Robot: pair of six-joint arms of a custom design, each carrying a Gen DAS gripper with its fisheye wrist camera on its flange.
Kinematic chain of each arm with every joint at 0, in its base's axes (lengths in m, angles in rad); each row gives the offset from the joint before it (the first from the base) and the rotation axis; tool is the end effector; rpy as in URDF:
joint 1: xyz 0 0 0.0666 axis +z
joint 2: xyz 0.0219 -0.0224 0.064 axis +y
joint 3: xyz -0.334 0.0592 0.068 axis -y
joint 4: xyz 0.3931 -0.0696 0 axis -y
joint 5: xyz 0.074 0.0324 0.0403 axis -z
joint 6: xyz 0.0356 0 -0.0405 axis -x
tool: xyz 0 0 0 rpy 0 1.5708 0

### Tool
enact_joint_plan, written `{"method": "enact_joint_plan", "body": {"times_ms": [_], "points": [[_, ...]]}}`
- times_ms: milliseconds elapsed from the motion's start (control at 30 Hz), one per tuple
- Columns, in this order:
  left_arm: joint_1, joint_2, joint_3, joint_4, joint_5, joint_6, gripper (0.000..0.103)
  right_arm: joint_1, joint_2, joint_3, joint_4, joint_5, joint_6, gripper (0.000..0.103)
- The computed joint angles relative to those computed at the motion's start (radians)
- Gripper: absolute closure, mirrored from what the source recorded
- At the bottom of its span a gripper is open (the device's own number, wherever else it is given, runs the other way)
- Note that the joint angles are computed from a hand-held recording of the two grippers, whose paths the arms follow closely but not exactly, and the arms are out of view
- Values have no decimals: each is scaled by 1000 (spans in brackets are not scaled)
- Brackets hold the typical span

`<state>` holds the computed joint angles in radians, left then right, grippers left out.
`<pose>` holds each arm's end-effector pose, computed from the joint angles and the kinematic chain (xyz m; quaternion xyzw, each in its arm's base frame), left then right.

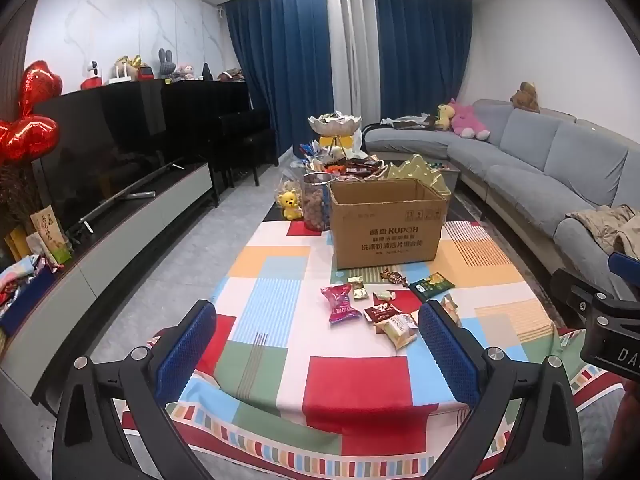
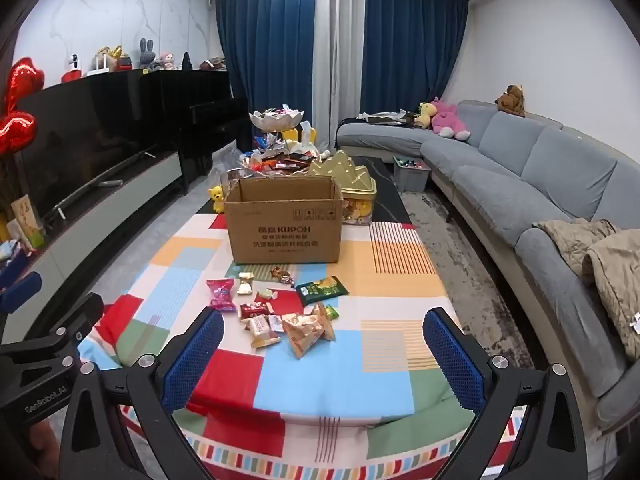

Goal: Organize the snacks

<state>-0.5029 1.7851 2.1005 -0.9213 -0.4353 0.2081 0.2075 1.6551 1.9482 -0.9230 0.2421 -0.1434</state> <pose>0.5506 -0.2862 0.5037 0.0279 0.8703 0.0217 0.4913 0.5711 0.1111 0.5072 0.0264 0.8861 -0.0274 0.4618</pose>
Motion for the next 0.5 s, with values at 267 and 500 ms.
{"method": "enact_joint_plan", "body": {"times_ms": [267,500], "points": [[5,1,-1,0,18,0,0,1,-4,-6,10,2,0,2],[5,-4,-9,2,14,0,0,1,-5,-8,14,3,0,2]]}}
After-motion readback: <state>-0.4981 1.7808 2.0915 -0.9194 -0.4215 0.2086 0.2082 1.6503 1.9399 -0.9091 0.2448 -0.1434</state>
